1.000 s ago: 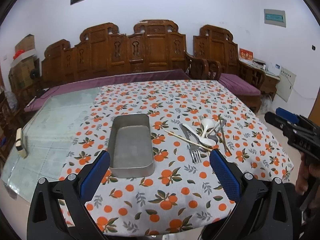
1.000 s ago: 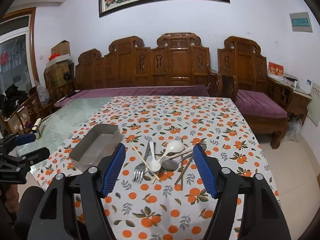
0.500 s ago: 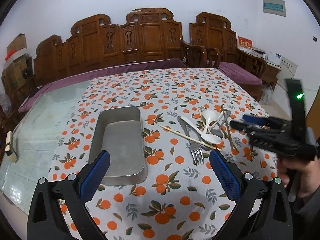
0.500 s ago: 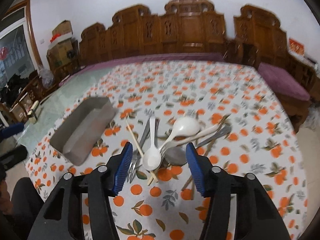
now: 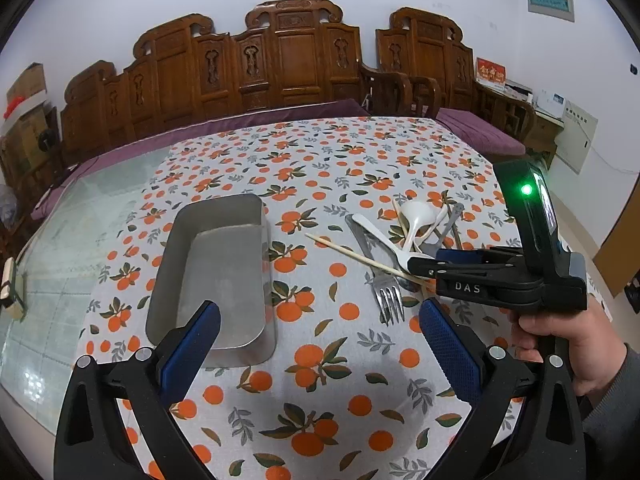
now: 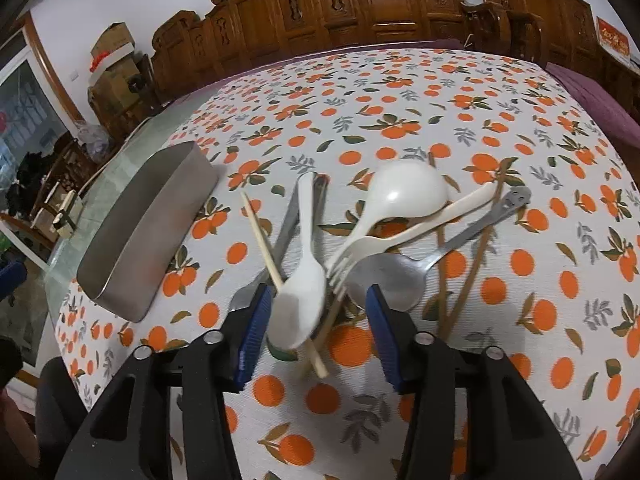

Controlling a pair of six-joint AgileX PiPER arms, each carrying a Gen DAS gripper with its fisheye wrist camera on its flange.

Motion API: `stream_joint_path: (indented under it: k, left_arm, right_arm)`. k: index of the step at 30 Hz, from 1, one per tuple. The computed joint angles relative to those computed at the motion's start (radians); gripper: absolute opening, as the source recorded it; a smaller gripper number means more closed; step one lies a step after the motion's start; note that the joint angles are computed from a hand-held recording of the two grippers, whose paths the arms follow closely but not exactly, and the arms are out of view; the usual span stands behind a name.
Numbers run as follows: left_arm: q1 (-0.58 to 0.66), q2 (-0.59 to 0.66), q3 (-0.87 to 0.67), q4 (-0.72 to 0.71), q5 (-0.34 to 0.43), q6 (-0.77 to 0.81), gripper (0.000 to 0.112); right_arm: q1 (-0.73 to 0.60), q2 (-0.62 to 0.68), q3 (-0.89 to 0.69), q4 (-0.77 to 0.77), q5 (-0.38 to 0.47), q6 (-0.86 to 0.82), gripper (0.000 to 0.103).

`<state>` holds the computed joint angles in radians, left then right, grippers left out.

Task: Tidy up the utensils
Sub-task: 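Move both tools toward the utensil pile beside the grey tray, then grasp a white plastic spoon with the right tool while the left tool grasps a wooden chopstick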

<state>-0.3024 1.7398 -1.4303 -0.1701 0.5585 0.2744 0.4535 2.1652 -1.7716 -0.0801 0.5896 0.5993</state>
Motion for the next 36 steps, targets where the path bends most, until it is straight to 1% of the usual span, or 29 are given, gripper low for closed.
stream_joint_path:
  k: [1, 3, 5, 8, 12, 14, 21, 22, 25, 29, 34, 36]
  left_arm:
    - [-0.001, 0.005, -0.003, 0.006, 0.001, -0.006, 0.096]
    - [-0.006, 0.01, -0.005, 0.021, 0.001, -0.02, 0.096]
    - [-0.012, 0.019, -0.009, 0.042, 0.002, -0.036, 0.096]
    - [-0.023, 0.037, -0.02, 0.066, 0.004, -0.052, 0.096]
    - [-0.042, 0.075, -0.047, 0.091, 0.014, -0.073, 0.096]
    - [-0.056, 0.099, -0.064, 0.113, 0.021, -0.088, 0.096]
    - [-0.102, 0.154, -0.101, 0.187, 0.031, -0.136, 0.096]
    - [-0.106, 0.161, -0.11, 0.194, 0.034, -0.144, 0.096]
    - [-0.111, 0.174, -0.125, 0.209, 0.034, -0.157, 0.096]
    - [-0.114, 0.197, -0.155, 0.23, 0.047, -0.181, 0.096]
    - [-0.104, 0.212, -0.177, 0.218, 0.056, -0.184, 0.096]
    - [-0.103, 0.217, -0.18, 0.22, 0.056, -0.192, 0.096]
  right_arm:
    - [0.0, 0.005, -0.01, 0.009, 0.006, -0.009, 0.043]
    - [0.005, 0.012, -0.025, 0.021, 0.018, -0.02, 0.033]
    - [0.006, 0.01, -0.027, 0.012, 0.027, -0.009, 0.031]
    - [-0.003, -0.019, 0.011, 0.019, 0.006, -0.004, 0.03]
    - [-0.025, -0.098, 0.118, 0.028, -0.068, 0.005, 0.03]
    - [-0.034, -0.122, 0.149, 0.025, -0.087, 0.01, 0.03]
    - [-0.056, -0.128, 0.18, 0.085, -0.1, -0.054, 0.03]
    - [-0.064, -0.12, 0.176, 0.132, -0.094, -0.096, 0.03]
    - [-0.069, -0.101, 0.171, 0.147, -0.078, -0.093, 0.032]
    - [-0.076, -0.1, 0.185, 0.21, -0.098, -0.14, 0.032]
    - [-0.088, -0.12, 0.212, 0.296, -0.136, -0.204, 0.032]
    - [-0.085, -0.11, 0.195, 0.264, -0.113, -0.176, 0.032]
